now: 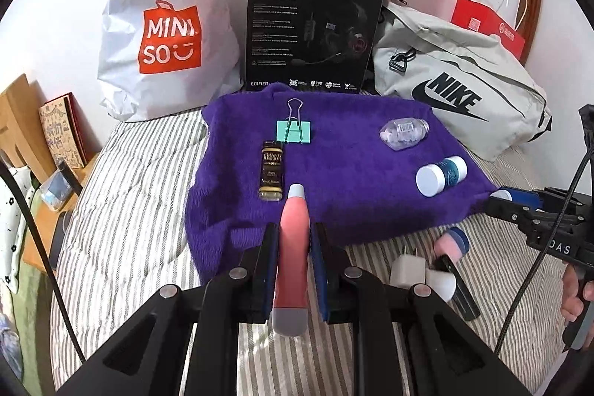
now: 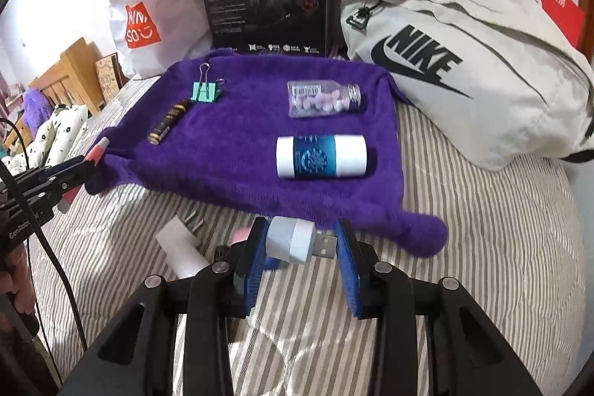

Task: Organize rigid objects
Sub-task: 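Carry the pink marker and the USB light onto the purple towel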

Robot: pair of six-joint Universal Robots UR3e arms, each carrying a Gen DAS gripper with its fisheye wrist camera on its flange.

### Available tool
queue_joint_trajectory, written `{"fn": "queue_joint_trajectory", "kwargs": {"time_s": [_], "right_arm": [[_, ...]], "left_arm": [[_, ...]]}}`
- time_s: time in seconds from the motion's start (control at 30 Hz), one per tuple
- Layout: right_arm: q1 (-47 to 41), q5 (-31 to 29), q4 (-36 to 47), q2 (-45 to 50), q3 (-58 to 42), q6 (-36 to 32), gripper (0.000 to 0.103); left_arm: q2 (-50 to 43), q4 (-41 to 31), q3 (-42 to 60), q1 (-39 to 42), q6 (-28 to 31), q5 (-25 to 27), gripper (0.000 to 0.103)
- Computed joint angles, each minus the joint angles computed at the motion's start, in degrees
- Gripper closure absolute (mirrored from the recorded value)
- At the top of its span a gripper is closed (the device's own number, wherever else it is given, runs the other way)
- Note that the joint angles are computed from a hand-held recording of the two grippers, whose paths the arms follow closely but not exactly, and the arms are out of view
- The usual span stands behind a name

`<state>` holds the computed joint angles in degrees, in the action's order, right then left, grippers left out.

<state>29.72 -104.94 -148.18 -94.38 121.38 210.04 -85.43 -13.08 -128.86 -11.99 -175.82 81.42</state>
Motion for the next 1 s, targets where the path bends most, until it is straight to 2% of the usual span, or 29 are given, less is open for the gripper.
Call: {"fn": "queue_joint_trajectory", "kwargs": {"time_s": [0.27, 0.63, 1.0], "right_arm": [[-5.54, 3.74, -0.50, 2.60, -4.58, -5.52, 0.066], [-12.53, 7.85, -0.81, 13.90, -15.27, -12.70, 0.066], [-15.51, 10.36, -0.65, 22.77, -18.90, -16.81, 0.066]], "left_arm": [[-7.86, -0.72, 7.60, -0.97, -1.18, 0.06, 0.086], [-18.56, -2.35, 18.13, -2.31, -3.29, 0.13, 0.086], [-25.59, -4.69, 25.49, -3.46, -4.42, 0.02, 0.086]]}}
